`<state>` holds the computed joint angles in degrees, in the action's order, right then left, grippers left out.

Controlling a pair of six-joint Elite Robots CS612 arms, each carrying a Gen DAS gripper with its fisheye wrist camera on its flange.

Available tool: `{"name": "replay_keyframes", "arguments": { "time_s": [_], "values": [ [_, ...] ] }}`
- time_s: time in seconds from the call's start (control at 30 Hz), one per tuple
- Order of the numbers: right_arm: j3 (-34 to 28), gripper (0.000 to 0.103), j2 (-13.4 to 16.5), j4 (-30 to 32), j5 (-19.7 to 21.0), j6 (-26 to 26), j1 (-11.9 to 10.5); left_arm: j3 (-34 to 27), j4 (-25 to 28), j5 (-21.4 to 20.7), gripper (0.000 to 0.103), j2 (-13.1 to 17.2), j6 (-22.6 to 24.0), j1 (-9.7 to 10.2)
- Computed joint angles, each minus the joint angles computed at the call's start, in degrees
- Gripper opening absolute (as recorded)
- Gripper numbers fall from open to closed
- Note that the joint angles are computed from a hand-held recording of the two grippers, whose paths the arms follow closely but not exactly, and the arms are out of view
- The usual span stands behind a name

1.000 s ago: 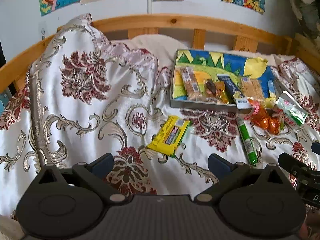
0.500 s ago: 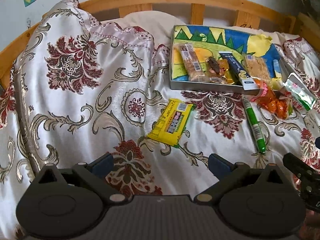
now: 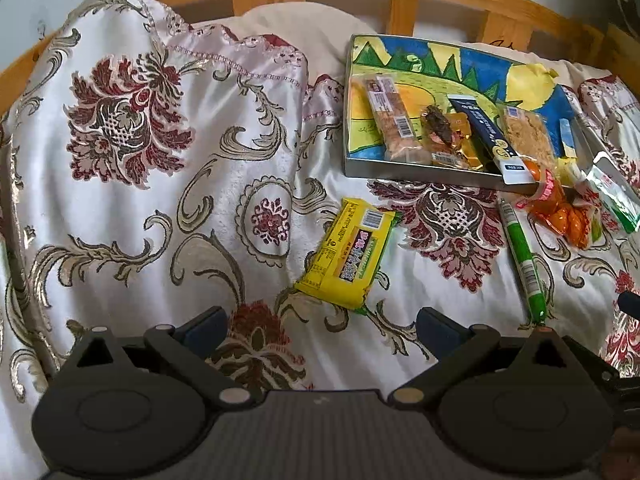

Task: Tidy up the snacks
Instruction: 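Move the left tool toward the yellow snack bar while the right tool approaches the green stick snack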

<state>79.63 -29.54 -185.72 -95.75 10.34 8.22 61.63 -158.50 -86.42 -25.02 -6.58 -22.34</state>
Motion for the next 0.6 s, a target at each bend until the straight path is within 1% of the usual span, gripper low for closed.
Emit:
{"name": "replay_keyframes", "arguments": {
  "time_s": [0.13, 0.33, 0.6],
  "values": [
    [-1.3, 0.102, 0.6, 1.4, 0.6, -1.0, -0.2, -1.0, 1.2, 0.1, 0.102, 0.5, -0.1, 0.06],
    [-3.9, 0.102, 1.9, 4.1, 0.1, -3.3, -0.3, -2.8, 3.5, 1.0, 0.102, 1.4, 0.7, -0.02],
    [-7.5, 0.102, 4.0, 5.4, 0.1, -4.0, -0.7, -7.8, 6.1, 1.4, 0.102, 4.4, 4.7, -0.29]
  ]
}}
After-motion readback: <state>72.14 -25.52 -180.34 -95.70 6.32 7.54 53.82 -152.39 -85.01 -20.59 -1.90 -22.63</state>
